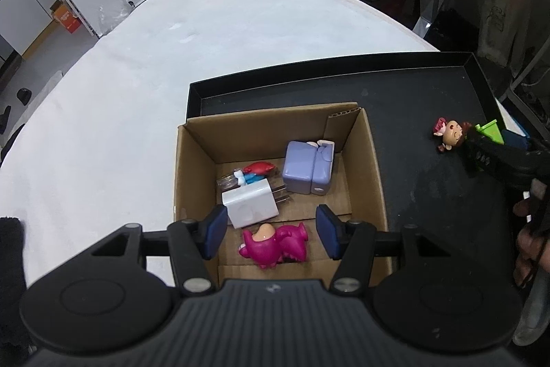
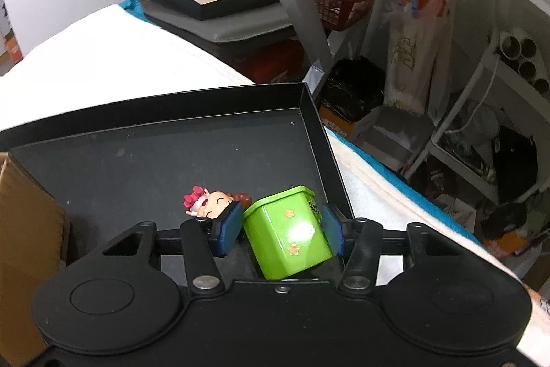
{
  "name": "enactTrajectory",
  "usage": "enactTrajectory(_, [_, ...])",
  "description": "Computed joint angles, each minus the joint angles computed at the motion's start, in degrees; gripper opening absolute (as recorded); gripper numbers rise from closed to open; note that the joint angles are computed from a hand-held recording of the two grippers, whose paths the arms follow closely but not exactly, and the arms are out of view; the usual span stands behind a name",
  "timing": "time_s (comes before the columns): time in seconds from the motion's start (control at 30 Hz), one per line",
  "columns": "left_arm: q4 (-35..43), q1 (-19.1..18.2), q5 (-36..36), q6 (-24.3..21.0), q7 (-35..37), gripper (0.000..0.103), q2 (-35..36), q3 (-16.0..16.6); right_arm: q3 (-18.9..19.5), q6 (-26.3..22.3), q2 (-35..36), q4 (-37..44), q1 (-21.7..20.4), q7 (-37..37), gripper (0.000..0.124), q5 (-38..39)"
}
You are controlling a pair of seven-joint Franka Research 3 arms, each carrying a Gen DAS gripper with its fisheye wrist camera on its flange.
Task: Organize rigid objects
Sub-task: 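Move the right gripper to the green cube and grasp it, then lift the green cube with the right gripper and carry it over the box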
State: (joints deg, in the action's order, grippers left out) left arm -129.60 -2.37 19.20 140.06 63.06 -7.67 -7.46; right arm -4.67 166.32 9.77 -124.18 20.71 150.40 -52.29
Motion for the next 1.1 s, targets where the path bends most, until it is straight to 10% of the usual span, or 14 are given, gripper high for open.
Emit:
enactTrajectory(0.13, [-0.77,0.06,1.17,-0.58,-1.93,0.055,-1.35,-0.39,1.16,-2.43,0.31,0.33,-0.05,-5.89,0.054,1.51])
enactTrajectory(0.27, [-2.51,-0.16,1.58,-0.91,-2.92,0.056,-3.38,-0.61,5.43,-0.50,-0.50,-2.26,-3.75,-24.18,0.050,22.21])
enactTrajectory(0.53, [-4.84,-0.35,2.25,-2.56,-3.99,0.056,-6.66,-0.90,1.83,3.41,-4.66,-6.23,-1.33,-19.32,0.047,18.29])
enactTrajectory(1.1, [-7.02,-0.57,3.24,-2.99,-5.92,0.056,-9.02,-1.13,6.33,7.38,-10.35,-11.21,-7.57,-15.04,0.047,17.87])
